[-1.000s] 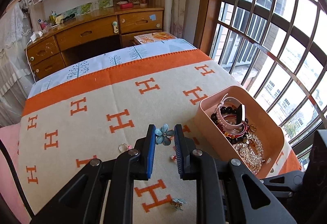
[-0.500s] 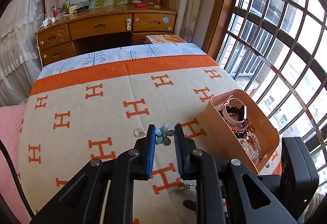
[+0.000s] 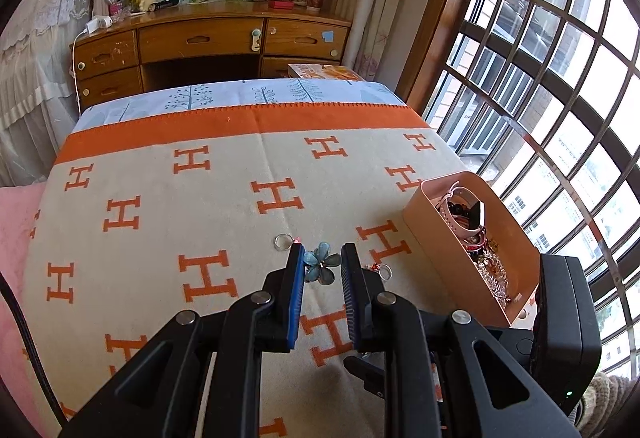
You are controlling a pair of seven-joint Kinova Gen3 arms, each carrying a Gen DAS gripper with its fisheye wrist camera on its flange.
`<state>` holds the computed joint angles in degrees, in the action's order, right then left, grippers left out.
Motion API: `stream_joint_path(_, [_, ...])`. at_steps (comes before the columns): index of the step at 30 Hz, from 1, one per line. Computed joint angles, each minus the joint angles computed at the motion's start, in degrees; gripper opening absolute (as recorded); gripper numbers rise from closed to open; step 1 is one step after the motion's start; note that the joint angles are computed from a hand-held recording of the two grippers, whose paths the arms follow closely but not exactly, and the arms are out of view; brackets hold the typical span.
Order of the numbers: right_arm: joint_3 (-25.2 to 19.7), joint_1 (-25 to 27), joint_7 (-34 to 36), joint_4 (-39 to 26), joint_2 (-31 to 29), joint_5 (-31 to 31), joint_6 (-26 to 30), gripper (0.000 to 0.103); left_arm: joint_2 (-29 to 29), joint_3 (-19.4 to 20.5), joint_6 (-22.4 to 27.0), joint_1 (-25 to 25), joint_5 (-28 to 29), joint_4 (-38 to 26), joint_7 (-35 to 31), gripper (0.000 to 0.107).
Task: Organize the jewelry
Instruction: 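Carry the flower charm and gold charm into the pink box and release both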
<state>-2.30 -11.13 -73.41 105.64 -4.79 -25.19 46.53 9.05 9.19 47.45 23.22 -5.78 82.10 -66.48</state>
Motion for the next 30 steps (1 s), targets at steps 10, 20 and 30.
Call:
stream_joint_path(10, [3.15,1.41,8.13,1.39,-0.87,-8.13,2.12,0.018,0.19,0.84,0.84,1.04,0.66,-1.32,-0.97,0.016])
stream_joint_path(20, [12.28,7.61,15.18,2.92,-9.34,-14.95,4.02,0.019,3.63,2.16,3.90,5.72,-0.71,-8.36,-2.32,0.016])
stream_joint_path(30, [16.64,12.91,10.60,2.21,-9.22,-7.82,1.26,0.019,15.48,0.63,11.79,12.51,-2.15,-23.92,-6.10,0.016])
